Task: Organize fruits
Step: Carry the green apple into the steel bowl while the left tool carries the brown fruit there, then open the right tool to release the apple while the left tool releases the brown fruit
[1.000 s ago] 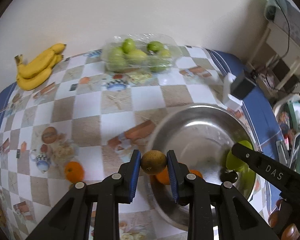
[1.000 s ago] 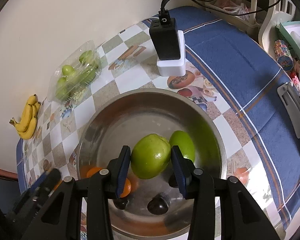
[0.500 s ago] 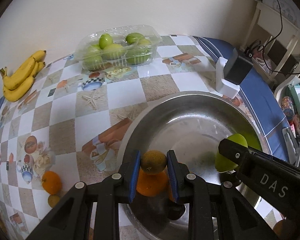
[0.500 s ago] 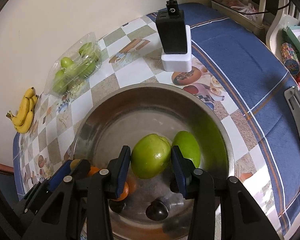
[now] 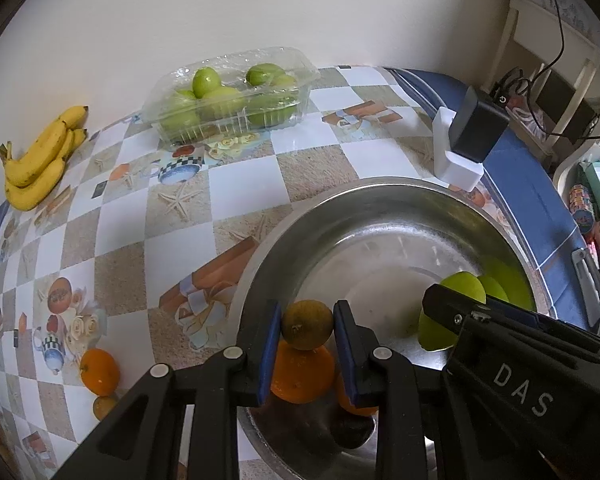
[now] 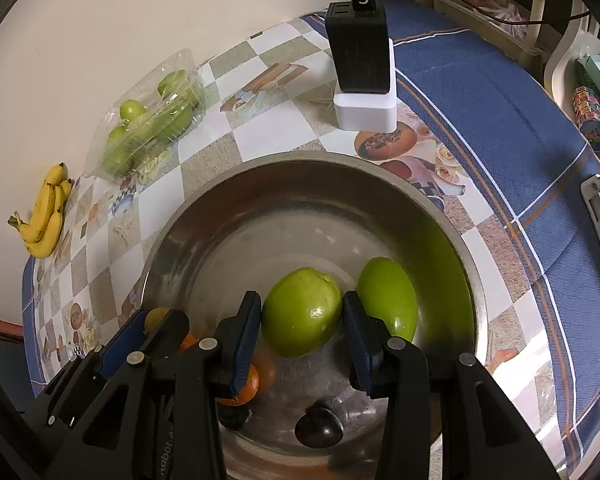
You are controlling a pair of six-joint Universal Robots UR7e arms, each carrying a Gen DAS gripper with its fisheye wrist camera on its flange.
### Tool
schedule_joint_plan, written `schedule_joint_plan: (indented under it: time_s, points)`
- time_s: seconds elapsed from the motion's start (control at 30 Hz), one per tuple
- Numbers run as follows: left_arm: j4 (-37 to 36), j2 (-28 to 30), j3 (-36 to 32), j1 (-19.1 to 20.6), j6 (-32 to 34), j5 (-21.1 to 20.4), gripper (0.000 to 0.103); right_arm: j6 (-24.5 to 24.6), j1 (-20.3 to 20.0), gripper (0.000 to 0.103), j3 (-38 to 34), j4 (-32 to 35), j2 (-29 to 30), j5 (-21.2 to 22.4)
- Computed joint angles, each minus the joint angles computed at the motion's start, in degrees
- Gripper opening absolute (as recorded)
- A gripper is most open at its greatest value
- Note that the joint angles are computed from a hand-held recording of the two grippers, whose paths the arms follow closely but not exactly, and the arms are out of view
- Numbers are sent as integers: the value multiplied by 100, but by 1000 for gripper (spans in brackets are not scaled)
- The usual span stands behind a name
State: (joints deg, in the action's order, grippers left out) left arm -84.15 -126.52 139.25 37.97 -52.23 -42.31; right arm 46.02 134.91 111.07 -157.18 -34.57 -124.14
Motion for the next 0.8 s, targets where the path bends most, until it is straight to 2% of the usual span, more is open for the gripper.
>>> schedule_joint_plan:
  time_s: [0.8]
  points:
    - [227, -64, -171, -38, -172, -26, 31, -93, 116, 44, -21, -79, -125, -155]
